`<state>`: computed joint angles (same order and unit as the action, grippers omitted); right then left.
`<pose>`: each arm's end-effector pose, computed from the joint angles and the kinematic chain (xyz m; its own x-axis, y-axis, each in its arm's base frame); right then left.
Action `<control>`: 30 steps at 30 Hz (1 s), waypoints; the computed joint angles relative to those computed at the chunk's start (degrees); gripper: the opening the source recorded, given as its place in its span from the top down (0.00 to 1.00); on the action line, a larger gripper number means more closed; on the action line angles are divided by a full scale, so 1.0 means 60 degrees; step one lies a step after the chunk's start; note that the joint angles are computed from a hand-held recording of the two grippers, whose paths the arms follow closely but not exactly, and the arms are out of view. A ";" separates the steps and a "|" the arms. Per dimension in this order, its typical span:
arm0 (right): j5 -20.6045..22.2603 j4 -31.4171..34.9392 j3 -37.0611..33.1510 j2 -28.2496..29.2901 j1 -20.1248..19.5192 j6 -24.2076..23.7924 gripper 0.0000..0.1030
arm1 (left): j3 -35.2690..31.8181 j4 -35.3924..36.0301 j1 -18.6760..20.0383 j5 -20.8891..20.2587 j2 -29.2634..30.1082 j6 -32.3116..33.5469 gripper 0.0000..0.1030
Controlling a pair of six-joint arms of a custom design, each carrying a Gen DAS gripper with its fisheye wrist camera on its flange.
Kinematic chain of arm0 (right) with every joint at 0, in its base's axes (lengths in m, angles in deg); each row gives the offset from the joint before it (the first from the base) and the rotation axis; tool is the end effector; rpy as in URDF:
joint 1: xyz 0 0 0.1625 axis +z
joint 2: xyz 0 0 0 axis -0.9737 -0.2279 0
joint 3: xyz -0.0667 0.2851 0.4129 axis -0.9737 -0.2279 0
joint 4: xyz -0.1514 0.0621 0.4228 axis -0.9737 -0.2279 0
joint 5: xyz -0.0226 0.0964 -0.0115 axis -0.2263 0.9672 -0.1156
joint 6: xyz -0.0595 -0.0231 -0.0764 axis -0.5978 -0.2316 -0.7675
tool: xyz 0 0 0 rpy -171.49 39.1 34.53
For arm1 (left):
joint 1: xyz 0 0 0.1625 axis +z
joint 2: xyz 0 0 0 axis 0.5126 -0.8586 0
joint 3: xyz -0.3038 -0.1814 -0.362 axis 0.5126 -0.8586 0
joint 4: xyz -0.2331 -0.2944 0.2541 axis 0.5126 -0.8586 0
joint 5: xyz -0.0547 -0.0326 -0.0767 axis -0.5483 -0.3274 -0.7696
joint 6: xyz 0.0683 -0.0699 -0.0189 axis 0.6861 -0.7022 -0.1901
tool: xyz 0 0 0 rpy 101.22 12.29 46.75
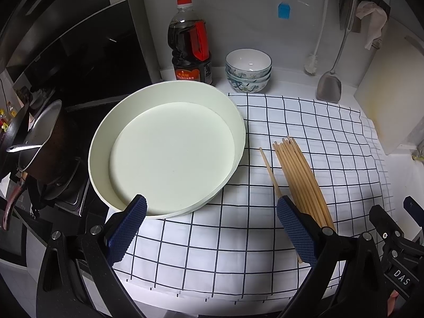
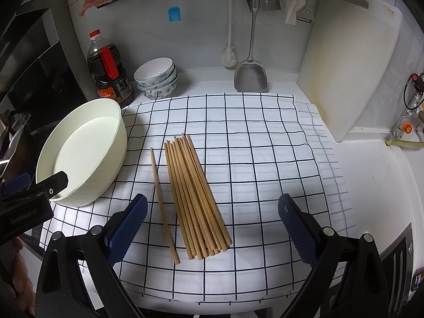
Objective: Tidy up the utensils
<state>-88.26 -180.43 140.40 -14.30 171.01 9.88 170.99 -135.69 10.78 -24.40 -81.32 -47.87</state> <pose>0.1007 -0.5771 0.3387 -0.6752 0.3722 0.6368 -0.1791 0.7548 -0.6311 -0.4317 -0.6611 0.0346 -0.6504 0.2475 -0.7182 0.5412 0.8144 -0.2095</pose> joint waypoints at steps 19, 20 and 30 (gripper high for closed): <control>0.0003 0.0031 -0.0021 0.0024 0.0027 0.0047 0.08 | -0.0008 0.0087 -0.0031 -0.0015 -0.0028 -0.0087 0.06; 0.0004 0.0050 -0.0034 0.0033 0.0035 0.0060 0.08 | -0.0007 0.0088 -0.0030 -0.0014 -0.0029 -0.0084 0.06; -0.0001 -0.0003 -0.0008 0.0054 0.0053 0.0073 0.08 | 0.0021 0.0078 -0.0039 -0.0021 -0.0044 -0.0090 0.06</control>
<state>-88.26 -180.45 140.35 -13.98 171.33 10.32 171.11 -135.22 10.55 -24.52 -81.58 -48.42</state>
